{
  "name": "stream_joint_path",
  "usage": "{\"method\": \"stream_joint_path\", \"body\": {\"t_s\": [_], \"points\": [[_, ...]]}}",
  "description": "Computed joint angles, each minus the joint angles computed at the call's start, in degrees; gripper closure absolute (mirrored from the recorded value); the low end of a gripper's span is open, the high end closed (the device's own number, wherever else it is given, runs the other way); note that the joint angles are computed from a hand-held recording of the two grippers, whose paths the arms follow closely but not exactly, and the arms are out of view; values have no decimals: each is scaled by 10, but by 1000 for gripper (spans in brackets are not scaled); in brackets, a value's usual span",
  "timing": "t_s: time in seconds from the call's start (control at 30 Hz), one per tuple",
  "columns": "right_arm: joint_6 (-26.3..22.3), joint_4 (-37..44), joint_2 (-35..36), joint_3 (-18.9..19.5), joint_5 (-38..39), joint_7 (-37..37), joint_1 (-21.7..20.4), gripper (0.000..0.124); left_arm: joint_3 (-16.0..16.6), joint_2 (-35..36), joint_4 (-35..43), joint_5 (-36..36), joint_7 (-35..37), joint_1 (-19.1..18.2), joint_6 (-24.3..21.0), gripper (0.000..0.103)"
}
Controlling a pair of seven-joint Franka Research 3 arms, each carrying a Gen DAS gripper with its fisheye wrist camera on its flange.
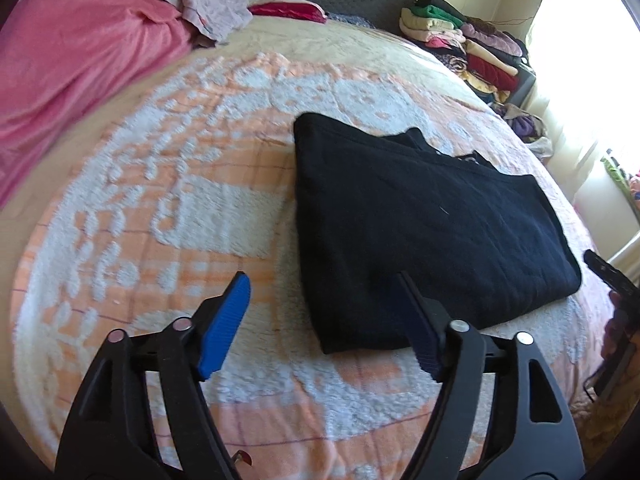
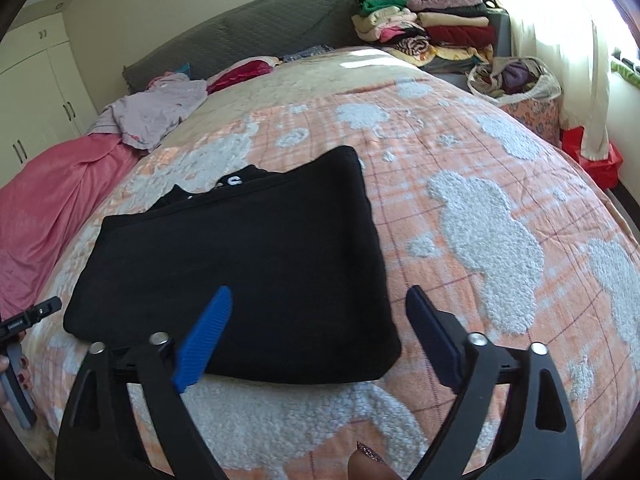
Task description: Fold small clothes
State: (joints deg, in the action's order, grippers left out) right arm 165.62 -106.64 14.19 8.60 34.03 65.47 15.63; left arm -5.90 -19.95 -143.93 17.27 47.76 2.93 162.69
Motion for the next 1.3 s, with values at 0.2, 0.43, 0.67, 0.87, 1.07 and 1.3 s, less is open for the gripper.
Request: {"method": "stream_joint_path", "body": {"t_s": [0.2,0.43,0.67,0.87,1.07,1.3], "points": [[-3,-15,-21,41,94,-79,-8,30,-6,-14,-6,13,-20,17,0,21],[17,-29,-42,37,101,-111,42,26,-10,-36,-16,37,-45,36,1,14],[-11,-3,-39,48,107,-145,70,26,-10,-56,-25,50,-70,54,0,10],[-15,9,-29,48,58,-138,100,26,-5,-64,-30,52,-81,62,-2,10],[-11,15,-13,50,9,-123,122,26,-1,-61,-28,52,-83,63,-7,10],[-13,35,30,13,-136,-38,173,26,9,-37,-14,41,-79,64,-11,10]]}}
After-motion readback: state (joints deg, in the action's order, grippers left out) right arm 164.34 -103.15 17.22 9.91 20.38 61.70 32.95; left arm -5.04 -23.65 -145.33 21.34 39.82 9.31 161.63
